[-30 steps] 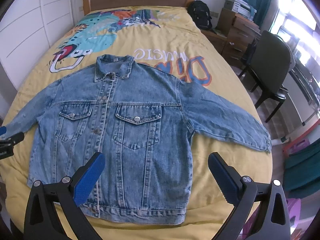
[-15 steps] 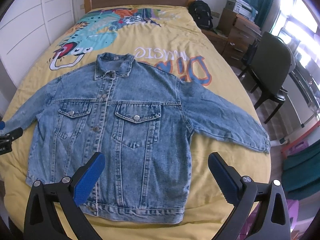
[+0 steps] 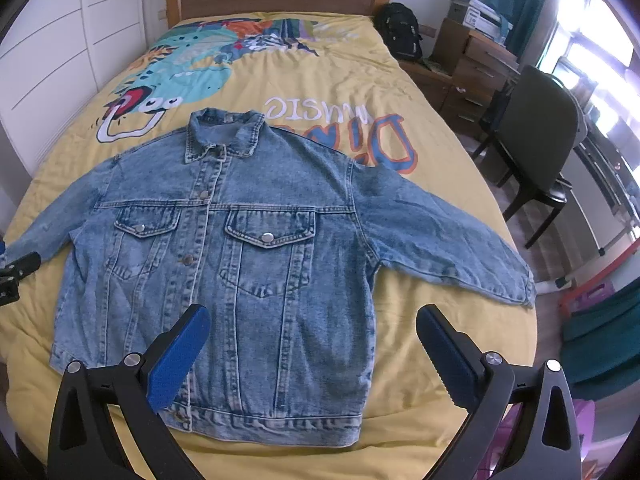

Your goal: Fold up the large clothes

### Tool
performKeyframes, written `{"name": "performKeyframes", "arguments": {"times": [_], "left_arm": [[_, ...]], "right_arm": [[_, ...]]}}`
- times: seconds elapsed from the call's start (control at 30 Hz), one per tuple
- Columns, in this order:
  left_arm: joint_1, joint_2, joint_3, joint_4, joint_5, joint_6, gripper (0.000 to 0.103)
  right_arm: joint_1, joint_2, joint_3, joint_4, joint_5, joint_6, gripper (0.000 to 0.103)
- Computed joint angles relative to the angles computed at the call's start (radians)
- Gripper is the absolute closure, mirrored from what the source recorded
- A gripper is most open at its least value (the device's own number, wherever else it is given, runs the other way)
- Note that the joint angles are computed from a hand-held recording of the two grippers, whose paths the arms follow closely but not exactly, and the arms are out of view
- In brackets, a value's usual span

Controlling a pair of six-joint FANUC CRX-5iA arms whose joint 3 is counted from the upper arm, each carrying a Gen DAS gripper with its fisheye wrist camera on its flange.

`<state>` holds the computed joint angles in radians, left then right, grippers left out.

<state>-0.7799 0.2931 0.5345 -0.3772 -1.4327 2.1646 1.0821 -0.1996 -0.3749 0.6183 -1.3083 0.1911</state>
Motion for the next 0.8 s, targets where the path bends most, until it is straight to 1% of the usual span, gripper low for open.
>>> {"name": "performKeyframes", "arguments": {"times": [0.8], "left_arm": [[0.004,-0.002,-0.01,0.005,0.004,0.002,0.001]], "right_arm": [[-0.004,0.01,0.011,-0.018,-0.005,0.032,0.0]]}}
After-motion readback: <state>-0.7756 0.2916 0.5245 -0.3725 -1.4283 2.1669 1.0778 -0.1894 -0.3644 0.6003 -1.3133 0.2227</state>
